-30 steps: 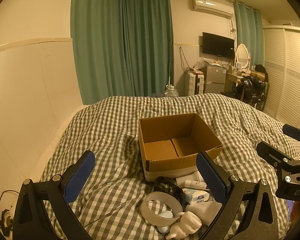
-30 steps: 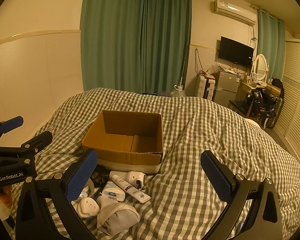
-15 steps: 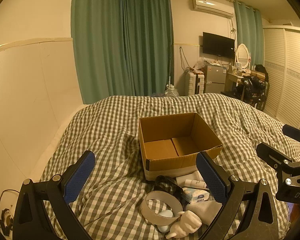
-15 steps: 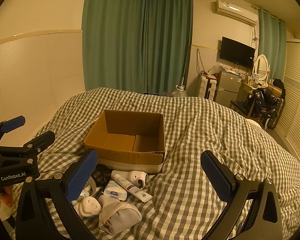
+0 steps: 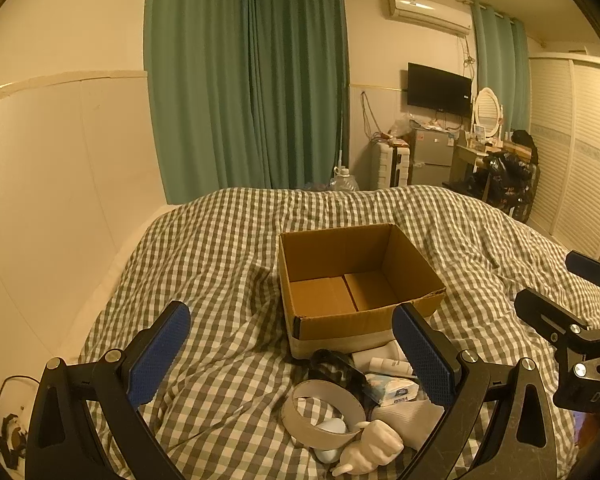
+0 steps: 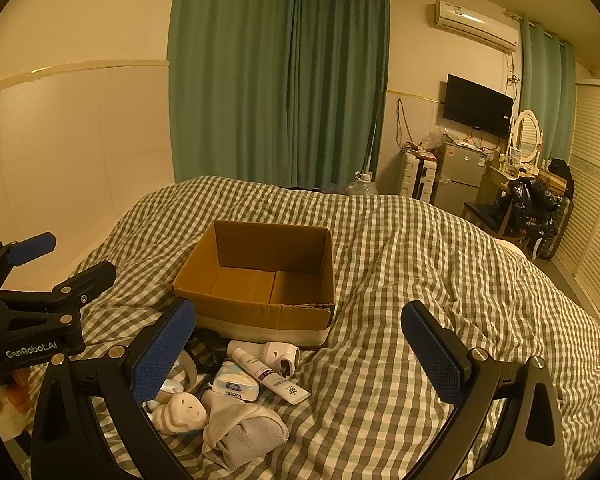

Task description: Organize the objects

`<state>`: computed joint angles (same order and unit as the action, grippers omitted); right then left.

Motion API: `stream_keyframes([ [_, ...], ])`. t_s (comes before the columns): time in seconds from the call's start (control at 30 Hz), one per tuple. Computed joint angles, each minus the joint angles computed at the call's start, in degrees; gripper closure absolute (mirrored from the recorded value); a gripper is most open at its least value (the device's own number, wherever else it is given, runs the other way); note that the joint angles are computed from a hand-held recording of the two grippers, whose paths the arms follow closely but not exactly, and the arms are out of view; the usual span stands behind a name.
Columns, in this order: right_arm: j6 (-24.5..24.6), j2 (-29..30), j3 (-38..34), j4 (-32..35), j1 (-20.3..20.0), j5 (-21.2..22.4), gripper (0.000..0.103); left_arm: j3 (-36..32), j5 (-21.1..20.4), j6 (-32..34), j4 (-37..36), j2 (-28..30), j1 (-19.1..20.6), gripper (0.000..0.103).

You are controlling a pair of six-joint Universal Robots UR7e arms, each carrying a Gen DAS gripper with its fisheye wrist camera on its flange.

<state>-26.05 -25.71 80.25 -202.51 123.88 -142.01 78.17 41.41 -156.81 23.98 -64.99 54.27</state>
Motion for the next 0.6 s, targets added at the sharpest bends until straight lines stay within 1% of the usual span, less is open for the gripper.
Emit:
stream_keyframes([
  [0.2, -0.06, -0.07, -0.1, 0.1, 0.2, -0.06, 0.0, -0.51, -0.08, 0.08, -0.02, -0.3, -0.32, 0.0],
  [0.33, -1.16, 0.15, -0.6, -0.51, 0.67, -0.44, 0.0, -0.4, 0.55, -0.27, -0.26, -0.99, -0.41, 0.0],
  [0.5, -1.77, 0.31, -0.92, -0.91, 1.12, -0.68, 0.0, -0.24, 3.48, -2.17, 0.44, -1.88, 0.0, 0.0],
  [0.6, -1.85, 0.36, -1.05, -0.73, 1.31, -1.06, 0.0, 0.21, 3.02, -1.61, -0.43, -2.24, -0.21, 0.0],
])
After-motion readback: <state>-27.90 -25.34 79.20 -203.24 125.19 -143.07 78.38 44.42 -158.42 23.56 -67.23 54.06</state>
